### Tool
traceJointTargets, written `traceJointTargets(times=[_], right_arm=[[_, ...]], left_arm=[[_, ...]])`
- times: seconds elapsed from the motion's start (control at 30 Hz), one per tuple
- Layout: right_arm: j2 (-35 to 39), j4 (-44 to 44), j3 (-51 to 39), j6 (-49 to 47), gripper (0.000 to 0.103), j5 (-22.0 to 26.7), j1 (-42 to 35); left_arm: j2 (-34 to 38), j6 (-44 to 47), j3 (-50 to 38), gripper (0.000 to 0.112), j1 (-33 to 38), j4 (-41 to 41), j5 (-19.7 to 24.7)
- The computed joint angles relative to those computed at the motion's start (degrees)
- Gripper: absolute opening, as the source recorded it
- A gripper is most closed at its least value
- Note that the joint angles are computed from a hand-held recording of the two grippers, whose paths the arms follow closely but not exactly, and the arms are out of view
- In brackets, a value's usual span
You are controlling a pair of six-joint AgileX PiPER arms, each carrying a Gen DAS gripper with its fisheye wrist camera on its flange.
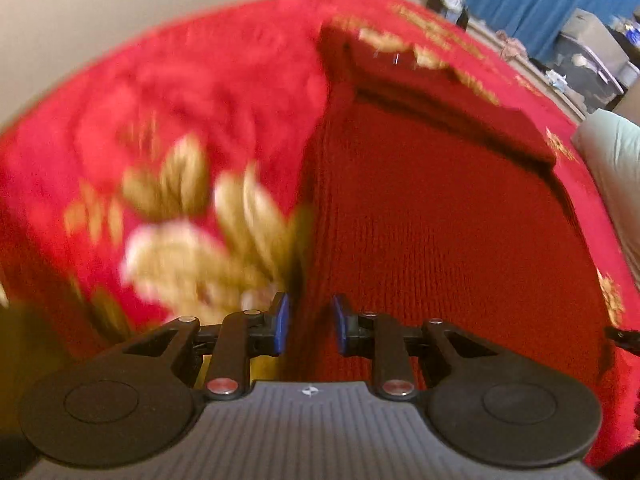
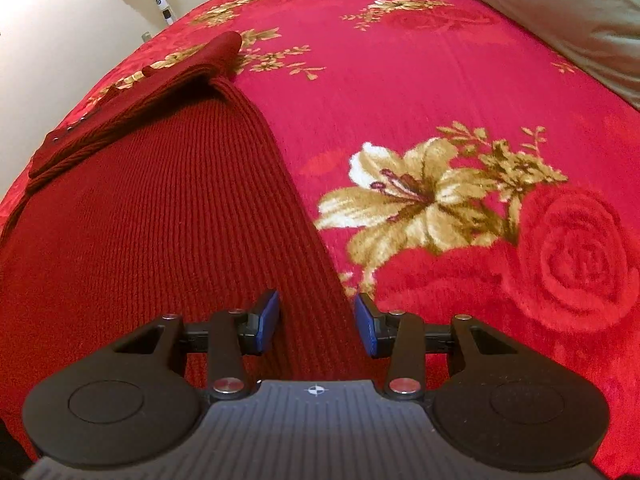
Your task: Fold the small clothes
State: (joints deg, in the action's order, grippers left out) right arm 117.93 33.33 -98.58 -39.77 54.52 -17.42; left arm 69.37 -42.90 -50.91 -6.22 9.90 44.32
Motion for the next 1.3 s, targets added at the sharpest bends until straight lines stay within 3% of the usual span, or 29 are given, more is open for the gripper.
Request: traceJointTargets(times=[0.1, 0.3, 0.37, 0.43, 0.53, 0.6, 0.67, 0.73, 0.8, 0.87, 0.9, 0.97, 1.0, 1.13, 1.3], right_arm=[[-0.19, -0.01, 0.7, 0.02, 0.044, -0.58, 0.06], [0.1, 0.54, 1.08, -0.22, 0.042, -1.19, 0.08], [-0.02, 1.07, 1.55, -0.89, 0.034, -1.76, 0.09], [-0.15, 2.4, 1.76, -2.38, 0.012, -1.5, -0.2], [-0.84, 6.88, 1.62, -5.38, 0.011, 0.97, -1.68], [0.02, 14.2, -0.05, -7.62, 0.011, 6.45, -4.4], [1.63, 15.38, -2.49, -6.68, 0.013, 9.63, -5.23], [1.15, 9.16, -1.67, -4.33, 0.019, 5.45, -3.18], [1.33, 3.77, -1.51, -1.91, 0.026, 3.25, -1.27], [1.44, 2.27, -1.45, -1.47, 0.027, 2.29, -0.6], [1.26, 2.34, -1.18, -1.54, 0.029, 2.15, -0.42], [0.81, 2.66, -0.53, -2.45, 0.014, 1.74, -0.29], [0.41, 4.11, -0.09, -3.81, 0.013, 1.63, -0.53], [-0.57, 9.18, 0.91, -5.57, 0.013, 1.77, -2.16], [0.96, 2.97, -0.38, -1.43, 0.02, 1.26, -0.3]], left_arm=[[0.54, -1.51, 1.36, 0.034, -1.62, 1.33, 1.88], [2.89, -0.73, 0.38, 0.033, -2.2, 1.5, 0.69], [3.97, -0.51, 0.25, 0.022, -2.61, 2.16, -0.43], [4.52, -1.62, -0.38, 0.014, -4.64, 4.9, -0.05], [1.57, -2.35, 0.92, 0.013, -5.81, 5.62, -1.68], [-1.54, -0.77, 2.59, 0.014, -4.79, 2.18, -4.36], [-1.46, -2.15, 2.84, 0.015, -5.09, 2.15, -3.67], [1.52, -0.49, 1.18, 0.026, -4.91, 0.63, -0.43], [2.68, -0.03, 1.09, 0.027, -4.5, -0.19, -0.21], [2.48, 0.53, 1.03, 0.027, -4.11, -0.74, -0.53], [2.17, 0.3, 1.32, 0.018, -3.94, -0.69, -1.07], [0.68, -1.76, 2.13, 0.012, -4.47, 1.53, -2.54], [-0.31, -3.98, 2.37, 0.012, -5.34, 3.88, -3.0], [-1.3, -5.9, 2.59, 0.013, -5.77, 4.69, -3.53], [2.88, -2.52, 1.09, 0.016, -6.0, 2.94, -1.11]])
